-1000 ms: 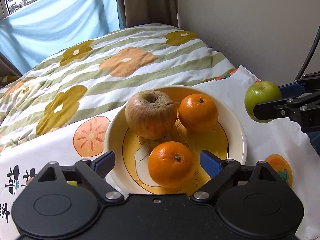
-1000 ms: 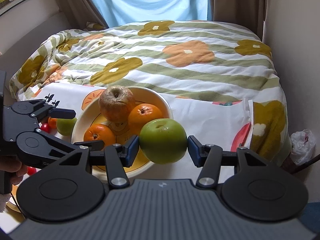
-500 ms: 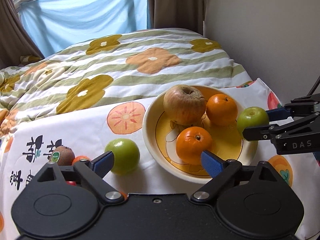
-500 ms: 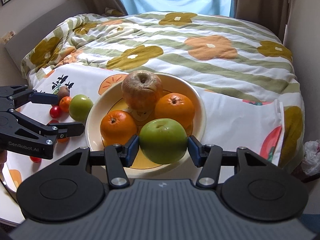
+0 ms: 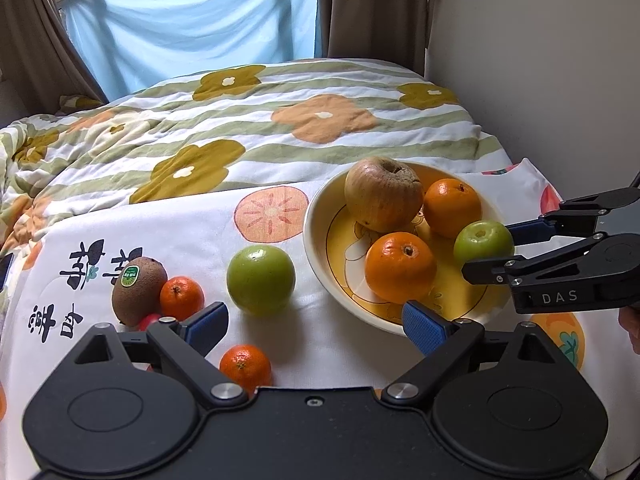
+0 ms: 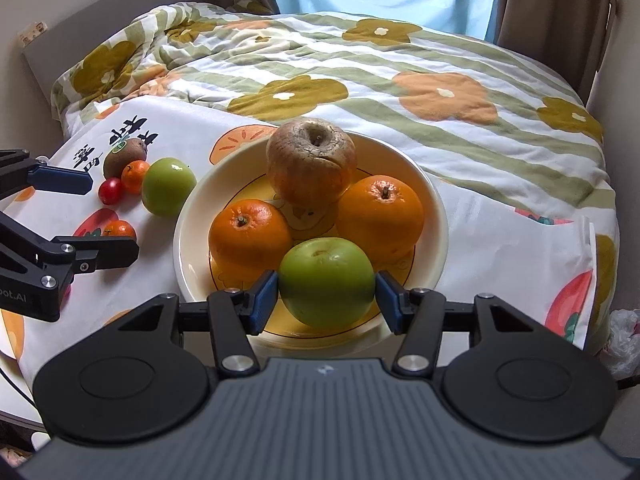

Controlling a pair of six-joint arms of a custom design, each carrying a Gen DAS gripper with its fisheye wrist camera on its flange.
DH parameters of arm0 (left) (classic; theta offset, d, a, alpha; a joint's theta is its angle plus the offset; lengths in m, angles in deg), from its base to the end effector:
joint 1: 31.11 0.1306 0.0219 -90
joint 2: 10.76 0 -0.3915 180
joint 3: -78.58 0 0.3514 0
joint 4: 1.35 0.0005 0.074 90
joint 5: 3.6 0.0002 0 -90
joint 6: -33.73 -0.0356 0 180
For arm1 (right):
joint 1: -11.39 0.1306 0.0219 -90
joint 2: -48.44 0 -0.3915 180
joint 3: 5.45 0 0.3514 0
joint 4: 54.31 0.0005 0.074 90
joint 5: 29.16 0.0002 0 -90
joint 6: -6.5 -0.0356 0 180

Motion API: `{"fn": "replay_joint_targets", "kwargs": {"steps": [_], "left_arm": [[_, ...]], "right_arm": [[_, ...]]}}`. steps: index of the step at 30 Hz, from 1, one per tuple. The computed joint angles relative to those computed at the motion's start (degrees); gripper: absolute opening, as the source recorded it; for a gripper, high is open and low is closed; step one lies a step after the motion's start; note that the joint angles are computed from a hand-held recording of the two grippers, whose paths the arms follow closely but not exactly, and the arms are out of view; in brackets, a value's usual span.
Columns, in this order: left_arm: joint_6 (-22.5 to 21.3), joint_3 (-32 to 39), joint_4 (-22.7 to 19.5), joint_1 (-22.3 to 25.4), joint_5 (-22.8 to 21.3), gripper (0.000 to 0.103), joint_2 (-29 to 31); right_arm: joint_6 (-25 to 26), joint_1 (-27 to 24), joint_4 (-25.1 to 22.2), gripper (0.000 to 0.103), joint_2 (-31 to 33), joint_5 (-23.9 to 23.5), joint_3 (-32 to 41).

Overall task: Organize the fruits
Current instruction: 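Open both tools to release the orange and green apple in the bowl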

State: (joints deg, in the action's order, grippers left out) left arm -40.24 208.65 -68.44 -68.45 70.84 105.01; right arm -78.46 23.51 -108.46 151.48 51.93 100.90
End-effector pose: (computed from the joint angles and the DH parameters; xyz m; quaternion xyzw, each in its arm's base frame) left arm 0.4809 -0.3555 0.4836 0.1312 0.9308 -0.0273 0.3401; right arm 0.5170 0.1161 0.4475 -0.1659 0.9249 0.0937 0.3290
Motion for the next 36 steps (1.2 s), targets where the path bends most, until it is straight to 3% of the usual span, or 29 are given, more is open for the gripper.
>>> {"fn": "replay_joint_targets", "kwargs": {"steps": [1,3,6,17,26,32,36], "left_arm": [[0.0,-0.11,0.07,-0.08,-0.15,0.096,-0.13],[0.0,-0.57,0.27,-0.31,-0.61,0.096,-0.58],[0.18,-1.24,0.51,-0.56,-1.02,0.096,-1.3],[2.49,-2.9,0.68,-2.08,-3.01,0.097,-4.8],[3.87,-6.29,0.87,-3.51,-7.86,0.097,-9.95],[5.39,-9.05,0.7,-2.83,-9.52,0.097,-13.42],[3.81,-10.96,0.92,-1.41,-10.03,0.096,-15.75]], "right_arm": [[0.05,-0.03,0.49,0.087,-0.38,0.16,-0.42],[-1.31,-0.06,3.05,0.103,-2.05,1.68,-2.5],[-3.7,-0.92,6.45,0.103,-4.51,2.08,-5.42],[-5.67,-1.03,4.78,0.103,-8.86,4.02,-6.49],[-9.45,0.79,2.79,0.103,-11.42,3.19,-4.17],[-11.43,2.64,2.12,0.103,-11.26,2.34,-1.89],[-13.01,4.59,1.68,0.103,-10.65,2.98,-0.36]]}}
